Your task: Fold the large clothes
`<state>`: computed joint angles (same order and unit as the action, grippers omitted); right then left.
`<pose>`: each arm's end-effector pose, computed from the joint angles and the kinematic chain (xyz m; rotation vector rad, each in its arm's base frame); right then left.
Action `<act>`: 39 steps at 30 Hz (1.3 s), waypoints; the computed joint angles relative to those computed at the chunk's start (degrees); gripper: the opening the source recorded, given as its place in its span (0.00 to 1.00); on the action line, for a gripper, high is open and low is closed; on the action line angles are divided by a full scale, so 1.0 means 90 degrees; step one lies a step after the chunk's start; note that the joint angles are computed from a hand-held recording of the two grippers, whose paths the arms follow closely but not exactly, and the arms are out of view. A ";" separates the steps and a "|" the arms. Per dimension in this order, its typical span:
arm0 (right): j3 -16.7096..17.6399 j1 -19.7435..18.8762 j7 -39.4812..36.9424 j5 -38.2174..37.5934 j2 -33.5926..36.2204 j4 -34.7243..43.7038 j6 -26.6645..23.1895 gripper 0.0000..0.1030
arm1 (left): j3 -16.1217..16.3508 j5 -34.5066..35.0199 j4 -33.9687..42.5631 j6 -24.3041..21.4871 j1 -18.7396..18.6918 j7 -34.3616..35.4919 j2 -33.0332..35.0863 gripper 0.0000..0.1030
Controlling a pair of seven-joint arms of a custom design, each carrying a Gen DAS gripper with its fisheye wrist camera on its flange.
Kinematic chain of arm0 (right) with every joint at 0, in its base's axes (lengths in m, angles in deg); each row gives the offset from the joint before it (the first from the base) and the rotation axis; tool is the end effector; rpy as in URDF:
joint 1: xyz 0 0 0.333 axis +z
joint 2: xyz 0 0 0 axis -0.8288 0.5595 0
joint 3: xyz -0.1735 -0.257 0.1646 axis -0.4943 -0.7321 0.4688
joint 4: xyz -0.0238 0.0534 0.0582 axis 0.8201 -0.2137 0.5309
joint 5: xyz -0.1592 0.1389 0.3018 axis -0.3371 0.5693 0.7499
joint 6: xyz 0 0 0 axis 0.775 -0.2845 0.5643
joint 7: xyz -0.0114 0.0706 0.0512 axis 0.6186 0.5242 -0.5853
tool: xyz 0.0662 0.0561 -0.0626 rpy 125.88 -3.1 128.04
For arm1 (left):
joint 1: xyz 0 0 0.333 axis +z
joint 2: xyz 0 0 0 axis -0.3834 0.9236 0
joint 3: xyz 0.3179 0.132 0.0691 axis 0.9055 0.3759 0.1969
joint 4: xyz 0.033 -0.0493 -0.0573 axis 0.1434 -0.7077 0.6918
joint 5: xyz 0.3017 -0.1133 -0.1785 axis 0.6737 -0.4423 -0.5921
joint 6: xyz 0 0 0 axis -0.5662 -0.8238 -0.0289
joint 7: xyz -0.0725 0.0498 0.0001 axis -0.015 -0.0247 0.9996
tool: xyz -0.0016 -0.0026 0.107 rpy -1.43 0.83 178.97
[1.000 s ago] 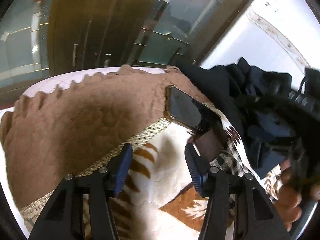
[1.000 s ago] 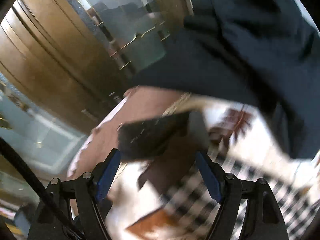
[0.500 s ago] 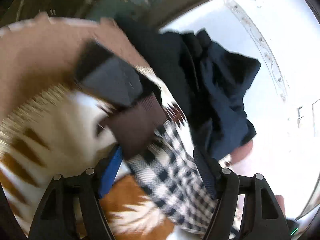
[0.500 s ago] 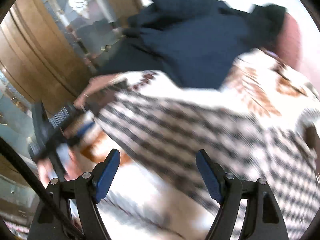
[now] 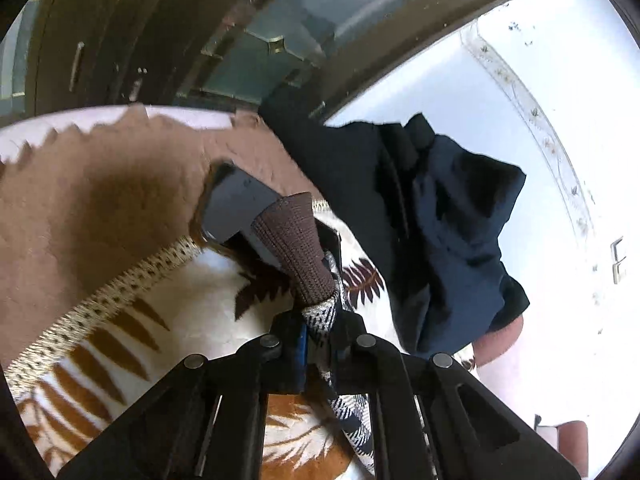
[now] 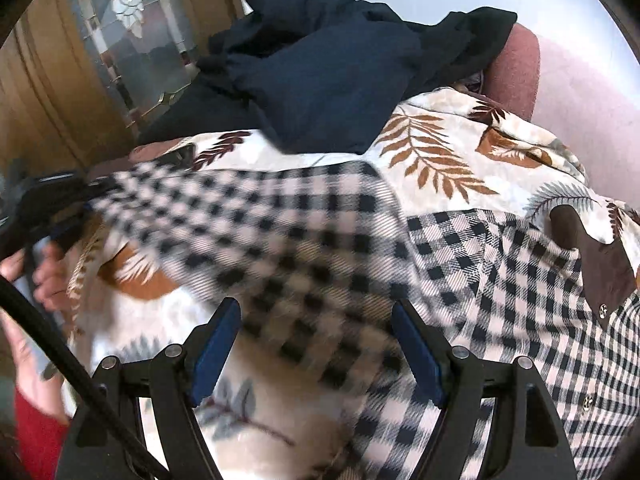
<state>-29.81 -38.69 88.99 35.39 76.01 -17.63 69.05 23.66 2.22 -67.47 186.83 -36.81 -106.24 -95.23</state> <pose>0.5908 0.2625 0.5092 -2.3813 0.9140 -0.0674 0.3644 -0.2517 0.4875 -2.4468 0.1098 -1.1147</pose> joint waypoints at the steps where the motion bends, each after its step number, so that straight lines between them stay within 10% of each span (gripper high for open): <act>1: -0.0002 0.0046 0.0130 -0.0045 0.0112 0.0075 -0.0010 0.79 | -0.0024 -0.0130 0.0032 -0.0135 -0.0030 0.0092 -0.0015 0.07; 8: 0.0138 0.0053 0.0462 0.0157 0.0722 0.0647 -0.0825 0.72 | -0.0108 -0.0465 0.0175 -0.0520 -0.0141 0.0377 -0.0092 0.07; 14: 0.0138 0.0223 0.0353 -0.0020 0.0724 0.0471 -0.0445 0.82 | -0.0177 -0.0884 0.0517 -0.0956 -0.0271 0.0953 0.0124 0.07; 23: -0.0089 -0.0515 0.0060 0.1049 0.0128 0.0104 -0.0443 0.82 | -0.0397 -0.0585 0.2160 -0.2643 -0.0826 0.2223 0.1087 0.07; 39: -0.0788 -0.2266 0.0386 0.1666 0.0473 0.0748 -0.1372 0.82 | 0.0184 0.0072 0.7146 0.0062 -0.2111 0.5670 0.5304 0.07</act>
